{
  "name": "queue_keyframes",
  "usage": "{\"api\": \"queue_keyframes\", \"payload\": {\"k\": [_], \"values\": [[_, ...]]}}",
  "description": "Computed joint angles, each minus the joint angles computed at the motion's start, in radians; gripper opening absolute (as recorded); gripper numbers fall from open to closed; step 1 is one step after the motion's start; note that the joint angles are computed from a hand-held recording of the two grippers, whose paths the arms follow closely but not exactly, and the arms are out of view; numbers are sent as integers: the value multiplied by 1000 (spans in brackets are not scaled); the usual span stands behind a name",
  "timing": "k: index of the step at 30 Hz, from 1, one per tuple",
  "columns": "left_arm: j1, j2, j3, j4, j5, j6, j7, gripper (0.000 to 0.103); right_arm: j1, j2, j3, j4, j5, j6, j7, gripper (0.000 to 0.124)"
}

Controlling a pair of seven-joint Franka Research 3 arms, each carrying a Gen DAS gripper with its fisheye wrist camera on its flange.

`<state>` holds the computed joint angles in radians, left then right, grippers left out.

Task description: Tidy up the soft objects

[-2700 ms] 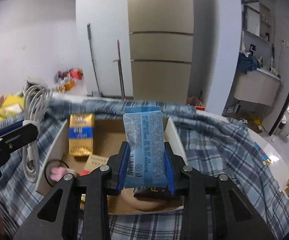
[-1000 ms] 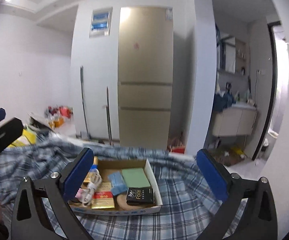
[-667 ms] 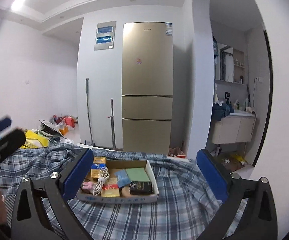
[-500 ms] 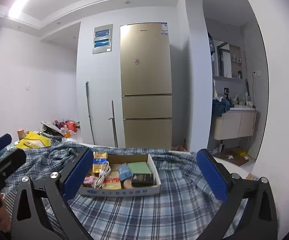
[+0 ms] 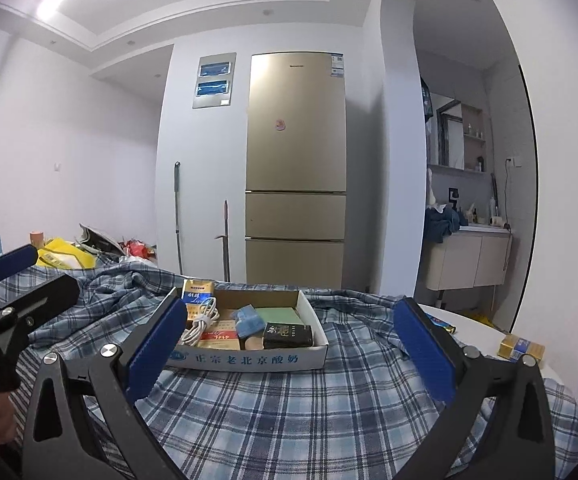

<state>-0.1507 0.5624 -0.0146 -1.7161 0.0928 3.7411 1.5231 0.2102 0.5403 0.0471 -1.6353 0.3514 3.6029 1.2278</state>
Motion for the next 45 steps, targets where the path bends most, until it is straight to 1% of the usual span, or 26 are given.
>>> {"api": "queue_keyframes", "payload": {"k": [3,6,9,14,23,29,35,45], "values": [[7,-1,-4,9,1,-34,-17,103,-7,0,6,-2,-7,1,8,103],[18,-2,-9,4,9,-19,-41,103,-16,-2,10,1,-4,-18,26,103],[20,-5,-8,4,19,-36,-48,103,-30,-6,20,-10,-20,-2,48,103],[20,-11,-3,5,24,-61,-62,103,-20,-8,10,-16,-21,15,51,103],[4,-8,10,5,12,-40,-41,103,-17,-13,4,-16,-12,3,60,103],[6,-4,5,10,14,-44,-35,103,-17,-13,5,-17,-11,7,62,103],[4,0,6,17,14,-51,-34,103,5,-17,-15,-18,13,6,33,103],[6,1,5,13,21,-47,-34,103,3,-21,-8,-24,20,11,24,103]]}}
